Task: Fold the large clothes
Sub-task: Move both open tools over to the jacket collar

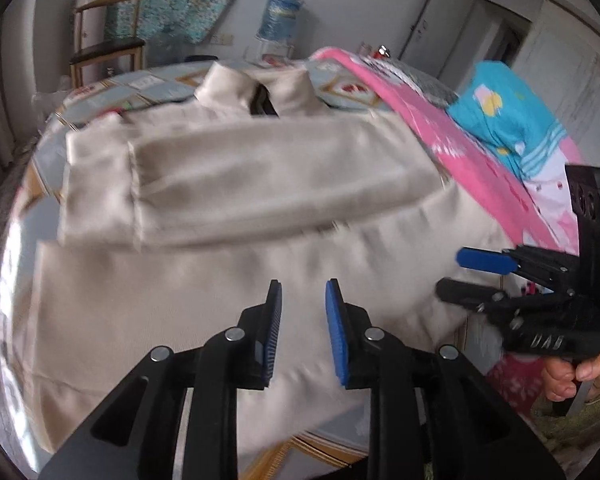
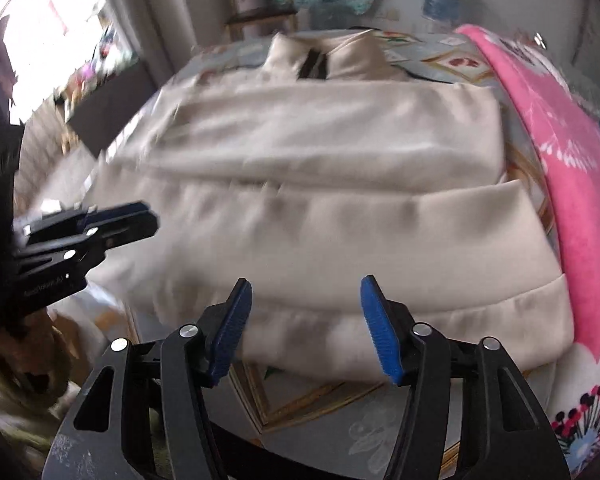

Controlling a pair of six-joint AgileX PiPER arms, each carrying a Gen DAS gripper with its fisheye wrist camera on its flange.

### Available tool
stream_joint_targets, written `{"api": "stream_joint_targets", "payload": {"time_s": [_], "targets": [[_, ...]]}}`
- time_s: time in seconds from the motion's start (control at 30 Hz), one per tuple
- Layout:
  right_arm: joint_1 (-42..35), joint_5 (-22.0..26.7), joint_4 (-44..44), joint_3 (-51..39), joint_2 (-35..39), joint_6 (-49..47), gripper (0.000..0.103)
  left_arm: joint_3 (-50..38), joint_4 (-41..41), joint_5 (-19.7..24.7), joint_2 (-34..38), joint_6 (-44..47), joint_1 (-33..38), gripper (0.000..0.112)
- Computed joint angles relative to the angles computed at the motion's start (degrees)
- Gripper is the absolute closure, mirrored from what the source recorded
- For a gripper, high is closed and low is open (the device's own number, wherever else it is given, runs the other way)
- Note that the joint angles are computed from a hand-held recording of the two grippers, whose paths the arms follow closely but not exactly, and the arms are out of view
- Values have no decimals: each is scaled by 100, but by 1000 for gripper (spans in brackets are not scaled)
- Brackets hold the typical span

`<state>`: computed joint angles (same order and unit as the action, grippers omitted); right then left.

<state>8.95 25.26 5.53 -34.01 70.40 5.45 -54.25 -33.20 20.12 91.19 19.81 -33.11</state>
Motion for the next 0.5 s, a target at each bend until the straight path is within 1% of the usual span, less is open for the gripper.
{"api": "stream_joint_targets", "payload": {"time_s": [0.03, 0.07, 0.1, 0.17, 0.2, 0.23, 0.27, 0.33, 0.4, 0.43, 0.5], "targets": [[-348, 176, 573, -169, 24, -568, 45, -215, 341, 137, 31, -325, 80, 90], [-645, 365, 1146, -313, 47, -1140, 44, -423, 509, 334, 66, -474, 172, 88], [-967, 564, 1719, -503, 134, -1700, 40, -680, 760, 425, 134, -712, 257, 86], [-1595, 1038, 2796, -1034, 510, -2788, 39, -1222, 1215, 738, 322, -1209, 390, 75], [-1796, 1247, 3071, -1289, 687, -3080, 37, -1703, 1527, 1056, 503, -1595, 473, 72], [-1945, 1473, 3256, -1636, 897, -3228, 36, -2019, 1657, 1244, 643, -1779, 542, 65], [-2041, 1677, 3358, -1994, 1103, -3297, 36, -2361, 1773, 1397, 809, -1956, 614, 60], [-2144, 2009, 3473, -2674, 1477, -3333, 35, -3289, 1938, 1864, 1256, -2298, 769, 55], [-2295, 2384, 3746, -3598, 2053, -3547, 32, -4266, 2199, 2297, 1771, -2646, 836, 52], [-2328, 2519, 3750, -3910, 2230, -3526, 32, -4839, 2327, 2604, 2075, -2824, 873, 51], [-2321, 2766, 3512, -5000, 2942, -3130, 32, -5985, 2356, 3085, 2749, -2931, 964, 50]]}}
